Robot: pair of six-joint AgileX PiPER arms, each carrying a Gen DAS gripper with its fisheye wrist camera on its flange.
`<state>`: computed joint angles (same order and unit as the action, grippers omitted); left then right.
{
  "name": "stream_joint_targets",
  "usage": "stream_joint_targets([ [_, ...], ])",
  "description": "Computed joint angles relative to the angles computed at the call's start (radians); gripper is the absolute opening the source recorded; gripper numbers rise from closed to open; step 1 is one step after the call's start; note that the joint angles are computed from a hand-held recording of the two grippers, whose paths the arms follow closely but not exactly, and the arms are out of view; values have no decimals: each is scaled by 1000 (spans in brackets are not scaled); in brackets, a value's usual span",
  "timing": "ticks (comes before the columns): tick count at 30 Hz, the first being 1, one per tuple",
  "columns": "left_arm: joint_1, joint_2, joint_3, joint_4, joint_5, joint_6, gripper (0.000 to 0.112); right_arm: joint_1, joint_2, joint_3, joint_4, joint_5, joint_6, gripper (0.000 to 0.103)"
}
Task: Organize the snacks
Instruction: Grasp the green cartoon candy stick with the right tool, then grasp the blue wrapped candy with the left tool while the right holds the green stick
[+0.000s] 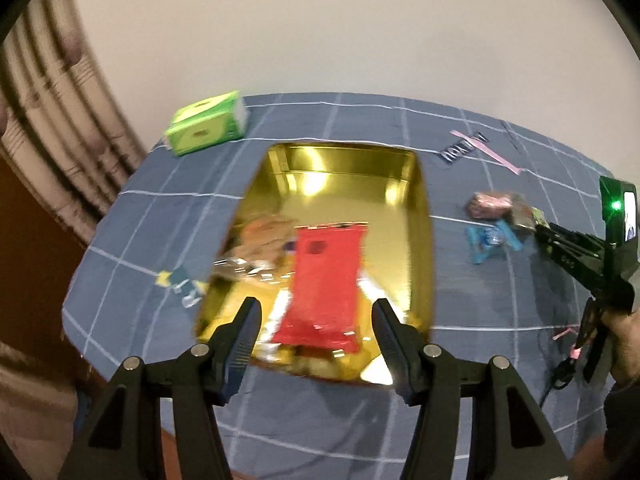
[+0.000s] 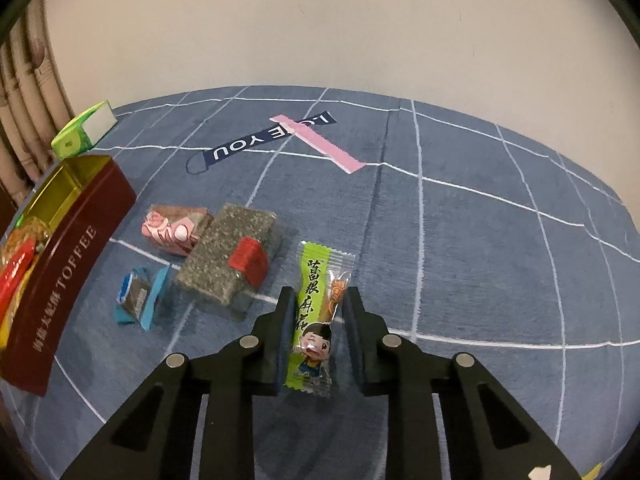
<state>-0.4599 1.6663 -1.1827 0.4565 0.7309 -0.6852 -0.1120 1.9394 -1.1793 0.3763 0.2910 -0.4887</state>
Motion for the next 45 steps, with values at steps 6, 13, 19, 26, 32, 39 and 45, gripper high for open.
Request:
stream_joint_targets([
  [6,-44,87,-109,-151,-2,115,59,-70,-37,70,162,-27,-198,21],
  [13,-78,227,-265,-235,2,162,59,-157,-57,112,278,-48,-350,21],
  [19,-85,323,-372,-261,24,159,59,-181,-53,113,161,-86,-243,21],
  [26,-80,410,-494,-327,73,211,59,-195,-41,96,160,-75,-220,21],
  [32,-67,486,-624,-418,129,274,67,-195,-41,96,182,-72,-240,22],
  [39,-45,586,-789,-496,227,293,67,-201,-42,95,204,-65,-262,22],
  [45,-38,680,-926,-539,310,299,67,-202,-40,92,213,-62,-269,23],
])
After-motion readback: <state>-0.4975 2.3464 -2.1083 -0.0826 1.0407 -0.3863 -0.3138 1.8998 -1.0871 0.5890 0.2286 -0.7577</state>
